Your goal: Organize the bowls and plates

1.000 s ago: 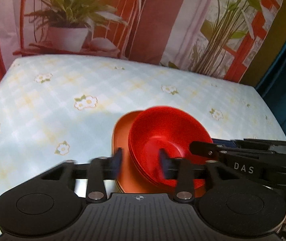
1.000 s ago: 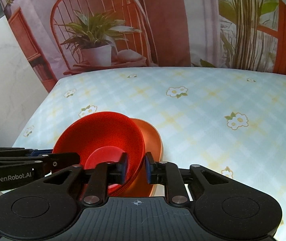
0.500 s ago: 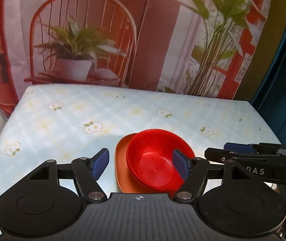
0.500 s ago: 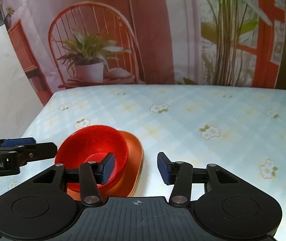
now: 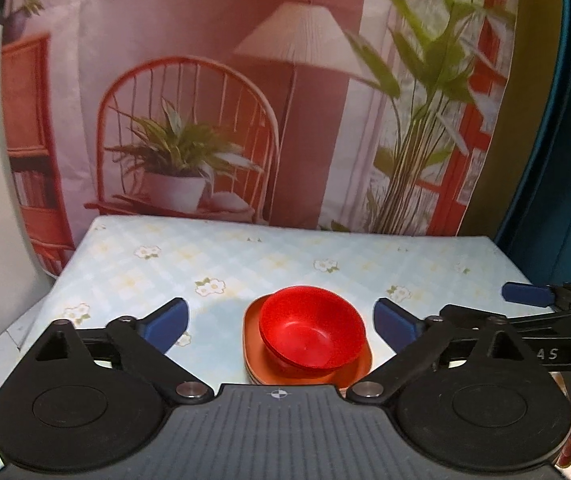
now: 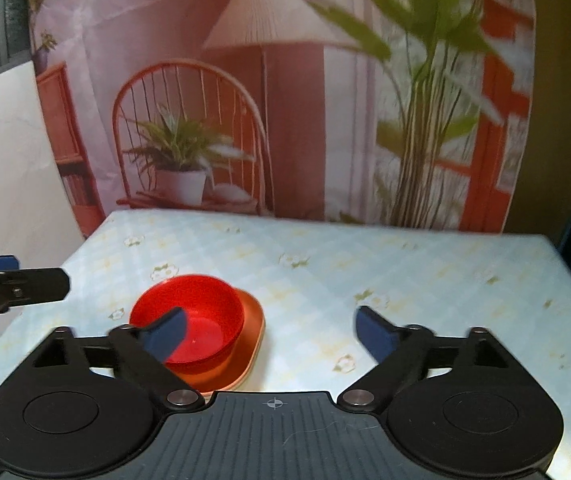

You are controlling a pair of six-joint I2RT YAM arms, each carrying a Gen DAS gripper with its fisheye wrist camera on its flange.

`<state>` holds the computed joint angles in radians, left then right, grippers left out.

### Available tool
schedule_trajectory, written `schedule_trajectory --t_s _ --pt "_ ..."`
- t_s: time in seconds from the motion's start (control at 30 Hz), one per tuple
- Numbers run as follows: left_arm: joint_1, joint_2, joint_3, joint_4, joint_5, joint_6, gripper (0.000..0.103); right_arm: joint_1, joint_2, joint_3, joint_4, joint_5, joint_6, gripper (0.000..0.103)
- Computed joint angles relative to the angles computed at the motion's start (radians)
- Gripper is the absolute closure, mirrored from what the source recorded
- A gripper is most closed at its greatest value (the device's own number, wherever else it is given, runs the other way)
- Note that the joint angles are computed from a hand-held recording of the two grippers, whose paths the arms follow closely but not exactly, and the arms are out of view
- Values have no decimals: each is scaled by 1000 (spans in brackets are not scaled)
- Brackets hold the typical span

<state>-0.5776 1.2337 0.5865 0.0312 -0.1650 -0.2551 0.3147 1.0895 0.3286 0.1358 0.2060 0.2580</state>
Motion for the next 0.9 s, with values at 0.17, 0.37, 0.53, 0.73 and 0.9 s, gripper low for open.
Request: schedule_trajectory --t_s 0.17,0.37,0.53,0.73,0.9 --pt "-77 -168 -46 -96 -120 -3 0 70 -213 -20 -149 84 25 0" --pt "-199 -332 -68 -214 -265 -56 0 208 -450 -22 -350 228 109 0" --pt "-321 -412 -63 -312 -389 -110 0 409 -611 6 -552 439 200 0" --pt "-474 -502 -63 -411 -552 -166 0 707 -674 80 -817 717 403 0" --pt "-600 -562 -57 -512 -673 -246 0 1020 -554 173 -1169 949 838 0"
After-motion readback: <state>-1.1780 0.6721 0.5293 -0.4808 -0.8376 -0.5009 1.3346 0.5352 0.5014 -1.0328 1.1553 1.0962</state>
